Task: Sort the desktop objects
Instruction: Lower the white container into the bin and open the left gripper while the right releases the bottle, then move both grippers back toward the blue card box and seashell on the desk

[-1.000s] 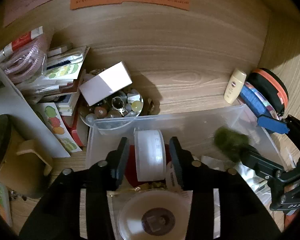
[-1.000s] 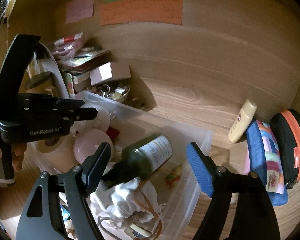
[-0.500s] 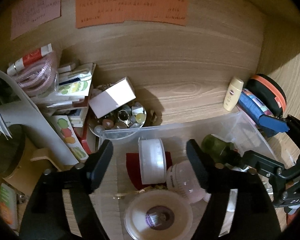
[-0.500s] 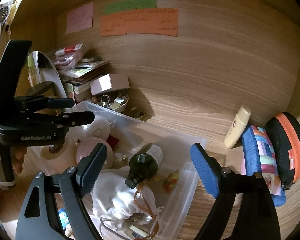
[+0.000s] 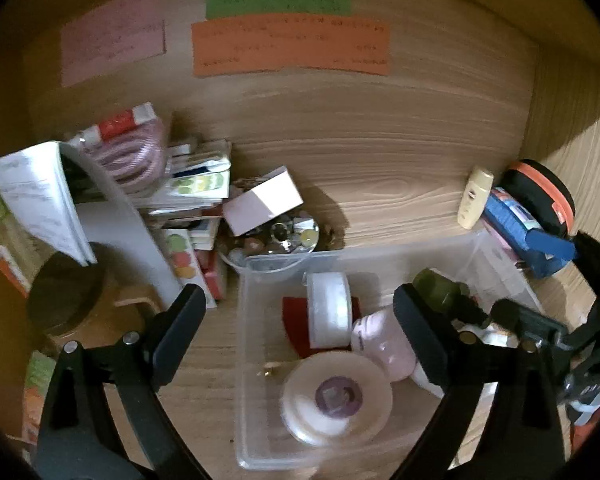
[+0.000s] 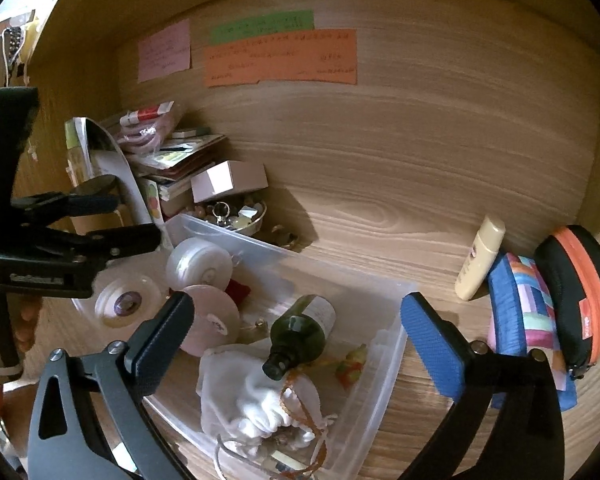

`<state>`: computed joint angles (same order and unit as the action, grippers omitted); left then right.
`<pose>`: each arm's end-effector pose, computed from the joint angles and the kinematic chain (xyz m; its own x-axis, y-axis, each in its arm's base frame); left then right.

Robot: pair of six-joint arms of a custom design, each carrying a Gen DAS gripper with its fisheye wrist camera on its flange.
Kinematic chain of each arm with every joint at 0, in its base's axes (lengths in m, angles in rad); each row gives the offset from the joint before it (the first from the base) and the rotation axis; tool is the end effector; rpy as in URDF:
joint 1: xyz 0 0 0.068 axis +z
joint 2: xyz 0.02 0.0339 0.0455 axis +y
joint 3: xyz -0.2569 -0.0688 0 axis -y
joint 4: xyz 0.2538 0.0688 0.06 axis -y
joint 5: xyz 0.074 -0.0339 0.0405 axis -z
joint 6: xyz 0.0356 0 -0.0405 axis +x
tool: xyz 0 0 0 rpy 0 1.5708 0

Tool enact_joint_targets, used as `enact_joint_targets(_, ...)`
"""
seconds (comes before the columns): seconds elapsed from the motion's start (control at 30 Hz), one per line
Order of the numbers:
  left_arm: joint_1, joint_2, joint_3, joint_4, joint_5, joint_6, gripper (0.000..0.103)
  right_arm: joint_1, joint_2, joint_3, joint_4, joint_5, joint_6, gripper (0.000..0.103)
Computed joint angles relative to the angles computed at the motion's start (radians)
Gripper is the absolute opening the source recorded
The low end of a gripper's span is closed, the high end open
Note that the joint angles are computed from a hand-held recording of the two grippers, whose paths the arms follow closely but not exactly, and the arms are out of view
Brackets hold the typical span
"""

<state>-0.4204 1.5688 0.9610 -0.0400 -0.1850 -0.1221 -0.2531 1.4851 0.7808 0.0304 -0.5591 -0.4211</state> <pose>0.3213 -0.1365 0.2089 -0.5793 0.1279 -0.8050 0.1982 0.9801 0.0131 0.3065 -0.0598 0.1858 -0.4741 -0.2353 -0.8484 -0.4194 0.9076 -0.0173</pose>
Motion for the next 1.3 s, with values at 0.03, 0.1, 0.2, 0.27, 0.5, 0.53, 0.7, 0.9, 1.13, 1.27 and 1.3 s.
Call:
enact_joint_targets(0.03, -0.001, -0.012, -0.009, -0.001, -0.008, 0.001, 0.097, -0.003, -0.008, -0.003, -0.002, -0.005, 0.001, 0.103)
enact_joint_targets(0.1, -0.01, -0.04, -0.029, -0.004, -0.032, 0.003, 0.097, -0.006, -0.038, -0.01, -0.01, -0.012, 0.007, 0.103)
enact_joint_targets(0.2, -0.017, -0.088, -0.066, -0.003, -0.044, 0.001, 0.098, -0.006, -0.101, -0.032, -0.02, -0.014, 0.011, 0.103)
enact_joint_targets(0.27, -0.022, -0.118, -0.09, -0.001, -0.046, -0.001, 0.099, -0.006, -0.141, -0.047, -0.033, -0.019, 0.01, 0.103)
enact_joint_targets(0.5, -0.05, -0.209, -0.17, -0.006, -0.068, -0.012, 0.1, -0.033, -0.293, -0.129, -0.082, -0.041, 0.007, 0.103)
enact_joint_targets(0.53, -0.055, -0.22, -0.182, -0.006, -0.067, -0.014, 0.1, -0.037, -0.31, -0.14, -0.088, -0.042, 0.005, 0.103)
enact_joint_targets(0.7, -0.076, -0.271, -0.243, -0.014, -0.064, -0.028, 0.1, -0.063, -0.406, -0.21, -0.125, -0.052, -0.02, 0.103)
enact_joint_targets(0.9, -0.11, -0.326, -0.32, -0.016, -0.019, -0.024, 0.1, -0.103, -0.503, -0.263, -0.191, -0.058, -0.051, 0.103)
enact_joint_targets(1.13, -0.146, -0.301, -0.391, 0.013, 0.04, 0.008, 0.1, -0.161, -0.558, -0.308, -0.254, -0.099, -0.096, 0.103)
enact_joint_targets(1.27, -0.155, -0.271, -0.409, 0.029, 0.057, 0.021, 0.1, -0.184, -0.571, -0.34, -0.285, -0.112, -0.135, 0.103)
enact_joint_targets(1.3, -0.158, -0.265, -0.416, 0.033, 0.06, 0.02, 0.1, -0.189, -0.568, -0.345, -0.296, -0.117, -0.145, 0.103)
